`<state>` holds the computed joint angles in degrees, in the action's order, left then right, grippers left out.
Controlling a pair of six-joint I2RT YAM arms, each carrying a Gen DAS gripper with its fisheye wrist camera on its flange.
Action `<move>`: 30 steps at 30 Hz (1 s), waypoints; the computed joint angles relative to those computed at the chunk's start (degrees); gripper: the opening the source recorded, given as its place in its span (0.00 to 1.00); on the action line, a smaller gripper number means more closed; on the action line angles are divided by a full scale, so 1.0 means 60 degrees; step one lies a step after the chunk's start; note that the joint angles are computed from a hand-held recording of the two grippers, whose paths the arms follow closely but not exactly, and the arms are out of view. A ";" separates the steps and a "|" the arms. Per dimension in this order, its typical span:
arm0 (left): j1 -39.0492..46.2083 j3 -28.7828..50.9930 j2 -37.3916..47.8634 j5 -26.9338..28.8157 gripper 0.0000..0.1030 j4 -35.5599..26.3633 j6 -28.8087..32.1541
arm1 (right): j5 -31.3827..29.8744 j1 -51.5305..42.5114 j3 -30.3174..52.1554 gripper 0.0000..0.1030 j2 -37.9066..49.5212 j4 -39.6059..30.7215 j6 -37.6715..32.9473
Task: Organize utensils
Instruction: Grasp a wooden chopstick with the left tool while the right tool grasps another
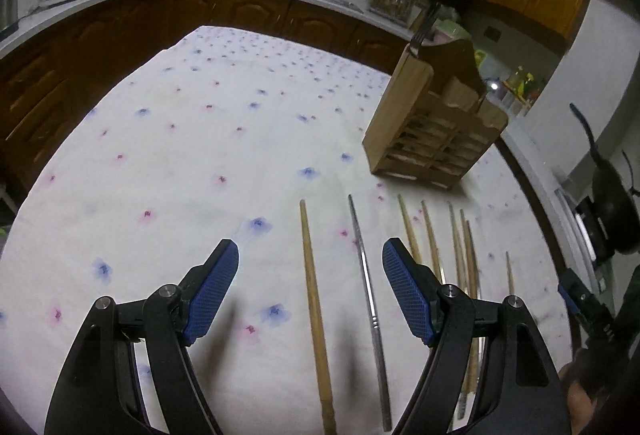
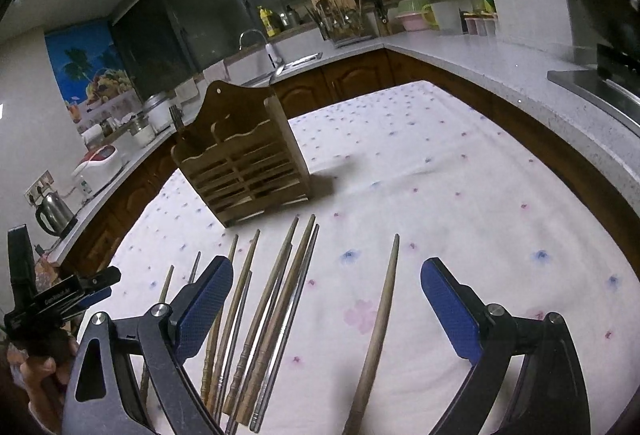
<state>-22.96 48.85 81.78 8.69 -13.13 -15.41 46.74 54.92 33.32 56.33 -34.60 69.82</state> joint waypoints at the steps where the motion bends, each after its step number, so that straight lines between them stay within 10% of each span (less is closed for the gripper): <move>1: -0.0029 0.0058 0.0088 -0.0070 0.74 -0.0059 0.0029 | -0.0076 -0.0064 -0.0016 0.93 0.0029 0.0043 -0.0048; 10: -0.0182 0.0899 0.1235 -0.0139 0.61 -0.0641 0.0262 | -0.1031 -0.1099 -0.0096 0.89 0.0471 0.0539 -0.0879; 30: -0.0830 0.2814 0.3526 -0.1101 0.21 -0.1180 0.1092 | -0.3130 -0.4156 0.0200 0.38 0.2709 0.1529 -0.3207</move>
<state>-27.94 65.74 102.94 2.09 -20.21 -8.85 27.96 29.98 34.52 72.59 -25.43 50.58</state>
